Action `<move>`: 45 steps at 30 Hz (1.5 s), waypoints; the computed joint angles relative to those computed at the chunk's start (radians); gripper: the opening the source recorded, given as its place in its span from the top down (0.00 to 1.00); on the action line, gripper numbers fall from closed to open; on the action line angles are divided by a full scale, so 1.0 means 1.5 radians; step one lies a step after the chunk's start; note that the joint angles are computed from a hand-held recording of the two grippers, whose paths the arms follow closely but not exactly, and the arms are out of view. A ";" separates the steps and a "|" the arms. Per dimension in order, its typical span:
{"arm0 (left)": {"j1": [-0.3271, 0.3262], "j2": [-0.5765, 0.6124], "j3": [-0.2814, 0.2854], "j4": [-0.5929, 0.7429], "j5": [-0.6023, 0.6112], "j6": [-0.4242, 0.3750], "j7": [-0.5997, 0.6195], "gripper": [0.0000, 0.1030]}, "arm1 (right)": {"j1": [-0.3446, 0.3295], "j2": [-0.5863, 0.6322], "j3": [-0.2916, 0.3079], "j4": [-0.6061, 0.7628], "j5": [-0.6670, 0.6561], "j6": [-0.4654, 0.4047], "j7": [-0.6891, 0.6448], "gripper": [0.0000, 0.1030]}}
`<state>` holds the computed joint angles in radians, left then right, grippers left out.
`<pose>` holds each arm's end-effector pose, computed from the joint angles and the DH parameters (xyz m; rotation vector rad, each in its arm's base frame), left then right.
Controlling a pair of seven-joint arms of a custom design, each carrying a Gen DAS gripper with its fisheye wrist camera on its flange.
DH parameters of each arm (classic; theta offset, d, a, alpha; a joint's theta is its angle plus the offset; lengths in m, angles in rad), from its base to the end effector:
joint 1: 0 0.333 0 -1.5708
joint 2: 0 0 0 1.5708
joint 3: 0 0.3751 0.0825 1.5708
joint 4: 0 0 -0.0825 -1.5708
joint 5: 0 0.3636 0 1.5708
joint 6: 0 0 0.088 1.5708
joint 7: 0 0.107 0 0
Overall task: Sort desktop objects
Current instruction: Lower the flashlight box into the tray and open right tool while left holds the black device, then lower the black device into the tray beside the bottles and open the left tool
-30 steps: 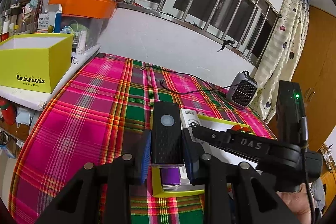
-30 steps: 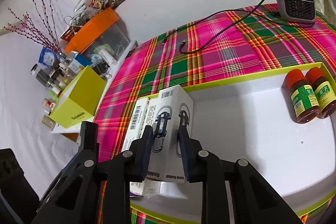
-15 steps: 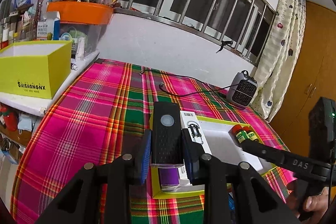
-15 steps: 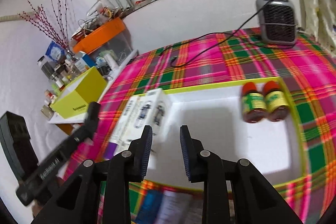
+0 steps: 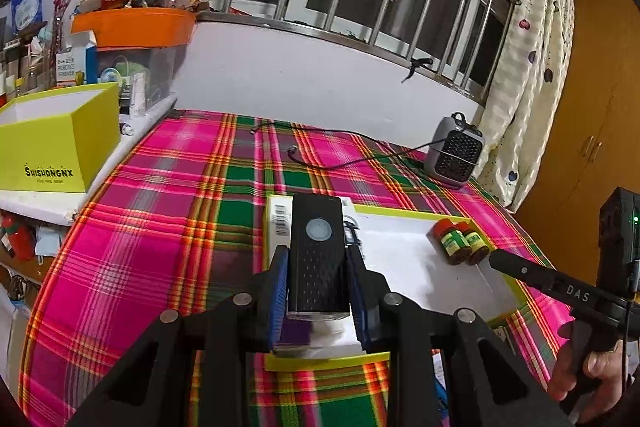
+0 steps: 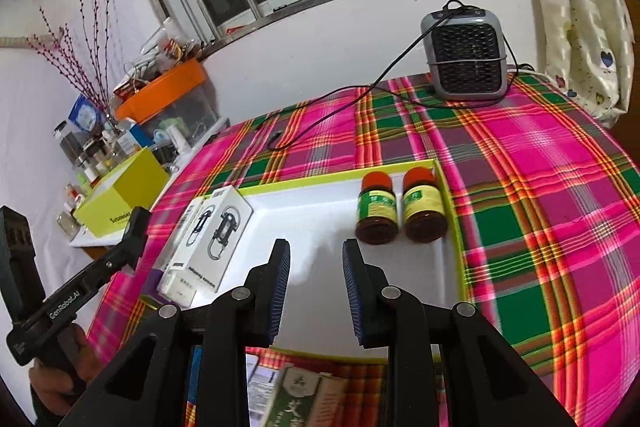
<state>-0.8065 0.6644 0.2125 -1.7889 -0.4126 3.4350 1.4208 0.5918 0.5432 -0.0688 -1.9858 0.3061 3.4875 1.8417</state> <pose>0.6039 -0.3961 0.3703 -1.6511 1.8232 -1.2224 0.5987 0.3130 0.3707 -1.5208 1.6169 -0.4178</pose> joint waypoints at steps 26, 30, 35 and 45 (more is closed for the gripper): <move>0.035 0.054 -0.055 0.204 0.215 -0.257 -0.126 0.72 | -0.061 -0.006 0.044 -0.047 -0.030 0.071 0.002 0.72; 0.064 0.076 -0.098 0.257 0.241 -0.312 -0.137 0.72 | -0.076 -0.006 0.054 -0.050 -0.032 0.067 0.014 0.72; 0.090 0.107 -0.135 0.325 0.276 -0.386 -0.155 0.72 | -0.072 -0.008 0.047 -0.055 -0.020 0.073 0.019 0.72; 0.134 0.204 -0.208 0.507 0.331 -0.508 -0.203 0.72 | -0.059 -0.012 0.035 -0.066 0.013 0.095 0.011 0.72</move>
